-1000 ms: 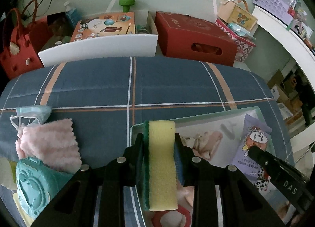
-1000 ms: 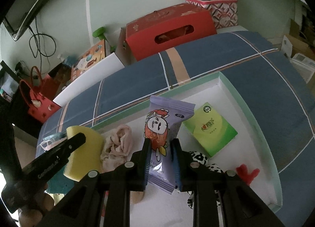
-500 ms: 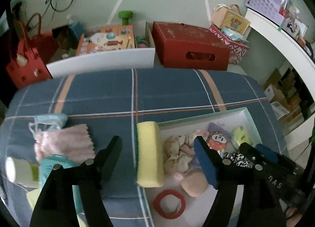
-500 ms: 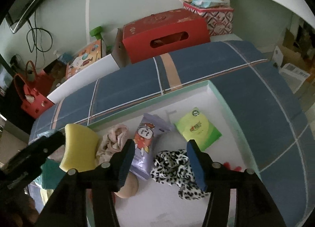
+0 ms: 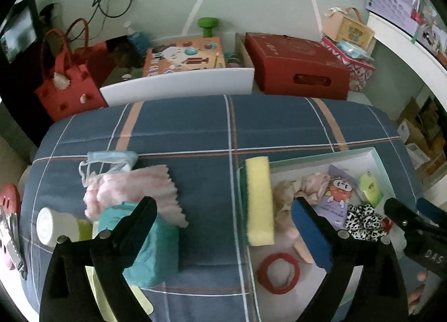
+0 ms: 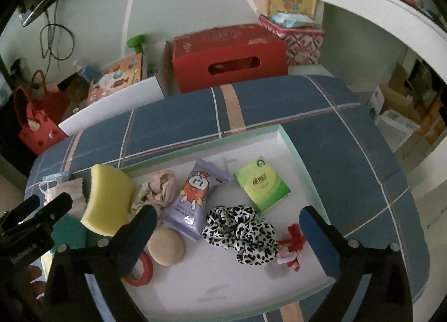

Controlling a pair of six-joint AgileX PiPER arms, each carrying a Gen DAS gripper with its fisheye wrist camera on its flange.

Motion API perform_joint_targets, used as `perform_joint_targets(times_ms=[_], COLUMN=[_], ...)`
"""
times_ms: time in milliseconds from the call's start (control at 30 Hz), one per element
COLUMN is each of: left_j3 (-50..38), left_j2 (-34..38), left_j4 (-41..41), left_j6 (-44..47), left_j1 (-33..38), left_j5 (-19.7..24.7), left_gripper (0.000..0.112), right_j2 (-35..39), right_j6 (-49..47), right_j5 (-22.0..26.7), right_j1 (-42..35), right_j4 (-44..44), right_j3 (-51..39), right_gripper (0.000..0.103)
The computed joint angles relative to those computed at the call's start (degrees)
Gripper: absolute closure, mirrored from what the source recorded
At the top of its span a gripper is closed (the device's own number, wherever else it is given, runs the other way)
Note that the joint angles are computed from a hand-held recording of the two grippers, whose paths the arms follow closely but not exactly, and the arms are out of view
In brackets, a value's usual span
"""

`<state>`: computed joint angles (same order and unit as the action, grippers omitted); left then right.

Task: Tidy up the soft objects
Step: 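Withdraw both tools from the tray back toward the items on the bed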

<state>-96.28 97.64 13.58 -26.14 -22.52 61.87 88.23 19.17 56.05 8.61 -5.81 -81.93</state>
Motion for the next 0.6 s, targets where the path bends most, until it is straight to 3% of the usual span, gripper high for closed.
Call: perform_joint_targets(times_ms=[600], left_j3=[7.21], left_j2=[-6.66], left_j4=[-1.91], left_j6=[3.16], left_j1=[6.89], left_j5=[-1.83], left_gripper=[0.015], right_j2=[2.01], right_j6=[2.73], right_j5=[1.09], right_j1=[7.40], right_j4=[-0.27], right_j3=[-3.48], right_gripper=[0.000])
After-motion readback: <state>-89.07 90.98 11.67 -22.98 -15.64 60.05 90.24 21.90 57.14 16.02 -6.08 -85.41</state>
